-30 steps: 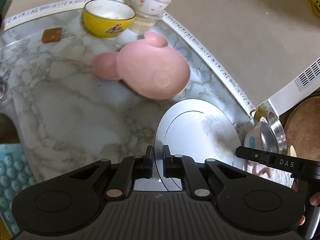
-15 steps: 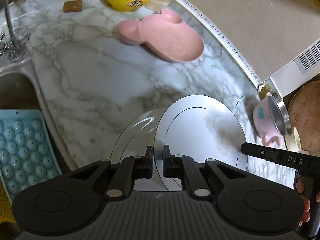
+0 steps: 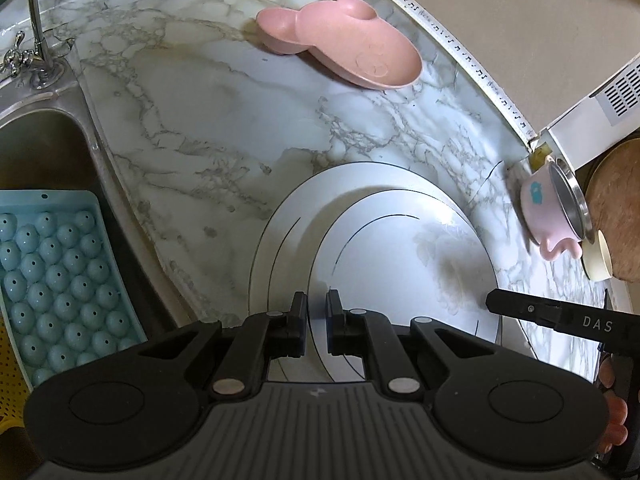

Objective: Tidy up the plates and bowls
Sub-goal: 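Lower the gold-rimmed plate onto the large plate and open both grippers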

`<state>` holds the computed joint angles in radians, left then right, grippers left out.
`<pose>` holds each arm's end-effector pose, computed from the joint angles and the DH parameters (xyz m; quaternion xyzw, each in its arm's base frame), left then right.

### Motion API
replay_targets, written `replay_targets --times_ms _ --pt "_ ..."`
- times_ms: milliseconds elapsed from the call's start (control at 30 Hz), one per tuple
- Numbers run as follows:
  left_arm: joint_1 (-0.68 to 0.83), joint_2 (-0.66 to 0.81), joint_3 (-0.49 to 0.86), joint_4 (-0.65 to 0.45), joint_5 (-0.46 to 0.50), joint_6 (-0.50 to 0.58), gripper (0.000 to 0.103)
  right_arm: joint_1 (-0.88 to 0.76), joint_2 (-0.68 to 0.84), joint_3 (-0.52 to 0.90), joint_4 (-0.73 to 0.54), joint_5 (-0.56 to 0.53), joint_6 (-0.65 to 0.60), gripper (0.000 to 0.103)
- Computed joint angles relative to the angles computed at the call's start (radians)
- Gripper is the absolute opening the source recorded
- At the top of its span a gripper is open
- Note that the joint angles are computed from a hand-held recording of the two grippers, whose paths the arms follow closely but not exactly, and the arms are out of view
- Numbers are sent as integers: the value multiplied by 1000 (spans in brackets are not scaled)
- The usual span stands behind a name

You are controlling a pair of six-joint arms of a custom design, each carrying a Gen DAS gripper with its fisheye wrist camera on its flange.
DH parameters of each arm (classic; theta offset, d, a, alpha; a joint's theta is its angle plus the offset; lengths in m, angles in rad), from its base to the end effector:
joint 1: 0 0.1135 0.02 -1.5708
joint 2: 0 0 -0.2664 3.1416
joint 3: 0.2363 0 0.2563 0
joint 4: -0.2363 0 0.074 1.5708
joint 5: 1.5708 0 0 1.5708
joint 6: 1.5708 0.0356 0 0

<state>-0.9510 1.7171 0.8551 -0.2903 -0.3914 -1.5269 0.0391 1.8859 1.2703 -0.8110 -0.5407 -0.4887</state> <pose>0.1911 -0.2445 0.1293 -0.3112 0.9085 -0.1307 0.2462 0.3547 0.0322 0.1684 -0.2693 0.9229 0.2442 0.1271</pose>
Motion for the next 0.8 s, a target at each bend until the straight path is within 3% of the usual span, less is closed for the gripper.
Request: replay_targets --times_ms 800 --pt "6 -16 -16 2 9 26 8 4 16 -29 29 -2 7 7"
